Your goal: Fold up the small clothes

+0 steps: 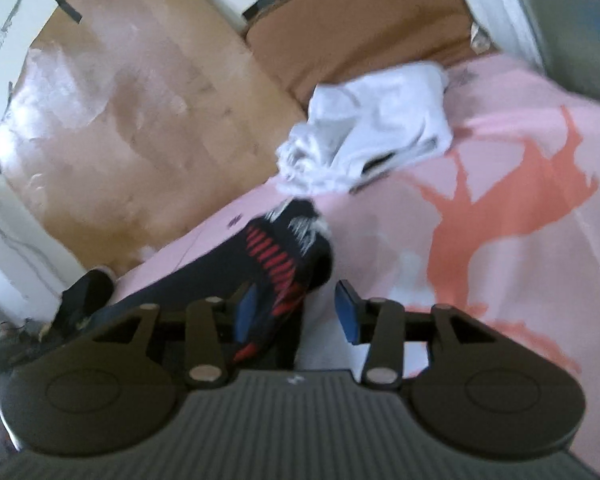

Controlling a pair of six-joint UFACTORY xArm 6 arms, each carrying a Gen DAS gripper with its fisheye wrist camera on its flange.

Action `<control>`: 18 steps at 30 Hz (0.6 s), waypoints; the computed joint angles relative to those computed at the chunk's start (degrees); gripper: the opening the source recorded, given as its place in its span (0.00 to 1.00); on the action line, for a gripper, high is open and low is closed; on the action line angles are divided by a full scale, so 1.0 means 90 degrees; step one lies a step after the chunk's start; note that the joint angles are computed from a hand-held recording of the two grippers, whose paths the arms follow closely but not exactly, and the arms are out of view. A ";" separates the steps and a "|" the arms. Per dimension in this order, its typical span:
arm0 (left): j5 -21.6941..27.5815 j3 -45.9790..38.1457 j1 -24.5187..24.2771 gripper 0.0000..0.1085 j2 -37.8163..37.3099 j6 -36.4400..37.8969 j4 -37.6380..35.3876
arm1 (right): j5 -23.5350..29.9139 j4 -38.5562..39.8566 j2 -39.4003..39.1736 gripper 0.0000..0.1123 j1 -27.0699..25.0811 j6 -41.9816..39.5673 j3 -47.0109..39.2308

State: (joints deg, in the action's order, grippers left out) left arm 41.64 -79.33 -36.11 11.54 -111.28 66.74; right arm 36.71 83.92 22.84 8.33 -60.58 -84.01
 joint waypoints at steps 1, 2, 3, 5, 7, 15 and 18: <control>-0.0324 -0.0217 0.0056 0.29 0.0182 0.0180 -0.0001 | 0.0061 -0.0073 -0.0009 0.42 0.0010 0.0090 0.0029; -0.0614 -0.0487 0.0105 0.29 0.0420 0.0450 -0.0102 | 0.0088 -0.0110 0.0043 0.42 0.0045 0.0140 -0.0016; -0.0871 -0.0813 0.0150 0.29 0.0716 0.0777 -0.0322 | 0.0059 -0.0174 0.0103 0.42 0.0105 0.0213 -0.0075; -0.1409 -0.1375 0.0249 0.25 0.1281 0.1369 -0.0861 | 0.0036 -0.0383 0.0232 0.42 0.0239 0.0419 -0.0219; -0.1888 -0.1969 0.0333 0.17 0.1909 0.2237 -0.1754 | -0.0041 -0.0271 0.0323 0.42 0.0399 0.0155 -0.0294; -0.1821 -0.3191 0.0254 0.04 0.3094 0.3526 -0.2694 | -0.0543 -0.0103 -0.0060 0.17 0.0856 -0.0663 -0.0301; -0.1901 -0.2997 0.0255 0.05 0.2956 0.3344 -0.2541 | -0.0520 -0.0139 -0.0349 0.17 0.1237 -0.1424 -0.0419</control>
